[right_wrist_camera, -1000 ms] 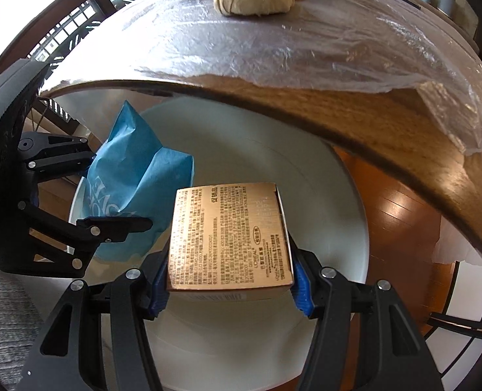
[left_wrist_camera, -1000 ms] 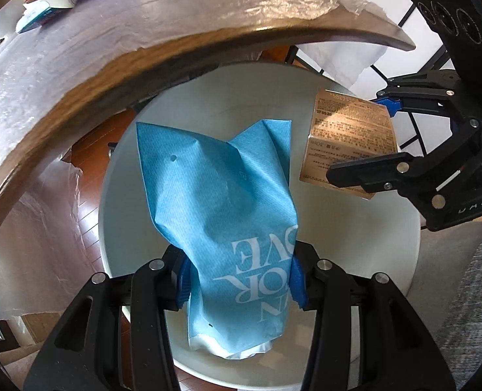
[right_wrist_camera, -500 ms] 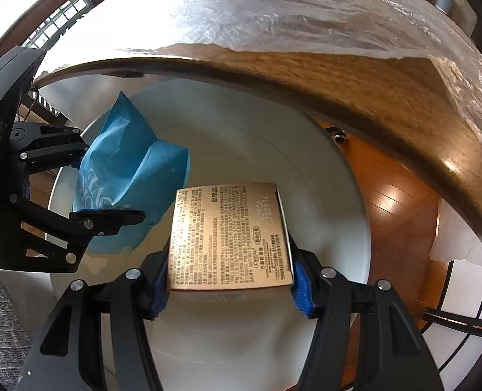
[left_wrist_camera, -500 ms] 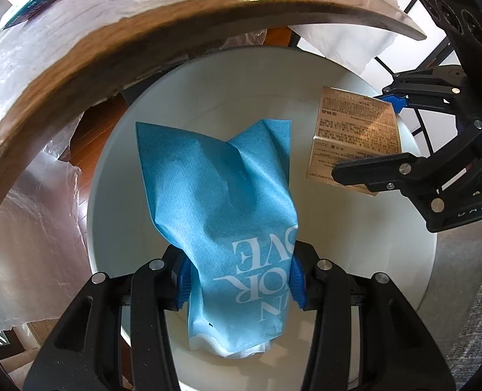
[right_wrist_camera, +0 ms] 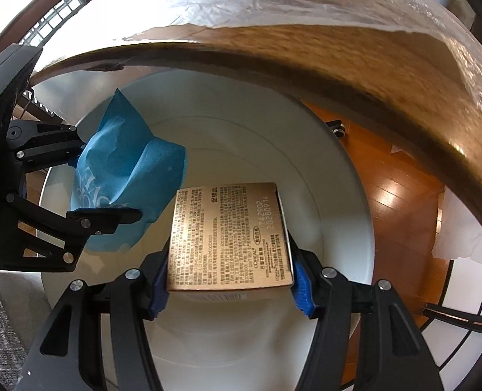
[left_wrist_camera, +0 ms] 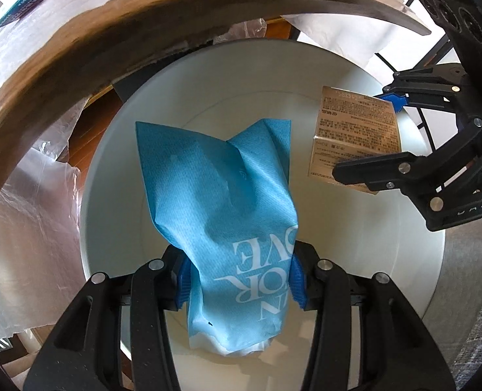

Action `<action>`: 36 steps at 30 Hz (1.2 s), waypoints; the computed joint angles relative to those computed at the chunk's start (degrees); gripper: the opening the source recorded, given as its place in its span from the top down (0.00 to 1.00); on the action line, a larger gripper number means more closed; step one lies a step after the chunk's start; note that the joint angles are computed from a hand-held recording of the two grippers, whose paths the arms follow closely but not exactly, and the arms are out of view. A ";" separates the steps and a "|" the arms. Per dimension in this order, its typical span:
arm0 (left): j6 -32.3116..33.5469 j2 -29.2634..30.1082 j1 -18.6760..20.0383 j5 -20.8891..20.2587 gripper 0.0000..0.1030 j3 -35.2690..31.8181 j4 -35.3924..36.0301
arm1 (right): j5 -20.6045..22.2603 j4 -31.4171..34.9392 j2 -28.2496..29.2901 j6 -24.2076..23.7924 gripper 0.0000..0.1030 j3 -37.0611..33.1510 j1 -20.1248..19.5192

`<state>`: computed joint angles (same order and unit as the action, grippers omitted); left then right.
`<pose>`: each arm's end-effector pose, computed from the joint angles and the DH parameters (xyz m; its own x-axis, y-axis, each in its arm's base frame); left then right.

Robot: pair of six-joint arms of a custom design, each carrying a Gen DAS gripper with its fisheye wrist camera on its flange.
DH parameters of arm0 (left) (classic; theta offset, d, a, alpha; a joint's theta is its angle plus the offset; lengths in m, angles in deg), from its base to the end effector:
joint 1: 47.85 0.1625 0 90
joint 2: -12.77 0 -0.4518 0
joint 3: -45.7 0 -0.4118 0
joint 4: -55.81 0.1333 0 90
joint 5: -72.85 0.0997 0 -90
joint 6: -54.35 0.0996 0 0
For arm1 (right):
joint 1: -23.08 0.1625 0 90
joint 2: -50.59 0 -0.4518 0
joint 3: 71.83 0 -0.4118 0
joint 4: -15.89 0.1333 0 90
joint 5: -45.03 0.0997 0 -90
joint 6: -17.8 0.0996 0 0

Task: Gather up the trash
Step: 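Lower the bag and box into the white bin and open both tools, then grasp the Naproxen box with the left tool while the right tool grasps the white plastic container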

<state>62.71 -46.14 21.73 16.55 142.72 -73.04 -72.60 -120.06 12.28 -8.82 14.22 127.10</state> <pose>-0.0529 -0.6825 0.2137 -0.7231 0.4168 -0.5508 0.4589 0.8859 0.0679 0.2610 -0.6855 0.0465 -0.6568 -0.6390 0.4004 -0.6001 0.7645 0.2356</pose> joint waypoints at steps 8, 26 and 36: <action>-1.00 -1.82 -1.07 0.29 0.33 1.17 0.68 | 0.57 -1.22 -3.15 0.68 0.26 1.87 0.04; 5.23 -4.13 -3.62 3.12 0.01 -9.85 -28.96 | 8.15 -22.11 2.18 -6.25 0.04 -16.05 5.58; 4.65 5.84 2.27 4.73 0.01 -24.41 -18.29 | 3.30 -2.10 19.66 0.46 0.05 -43.42 4.60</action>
<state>67.36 -40.30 24.00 21.28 118.31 -91.34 -69.30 -122.16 31.94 -8.36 -29.20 131.71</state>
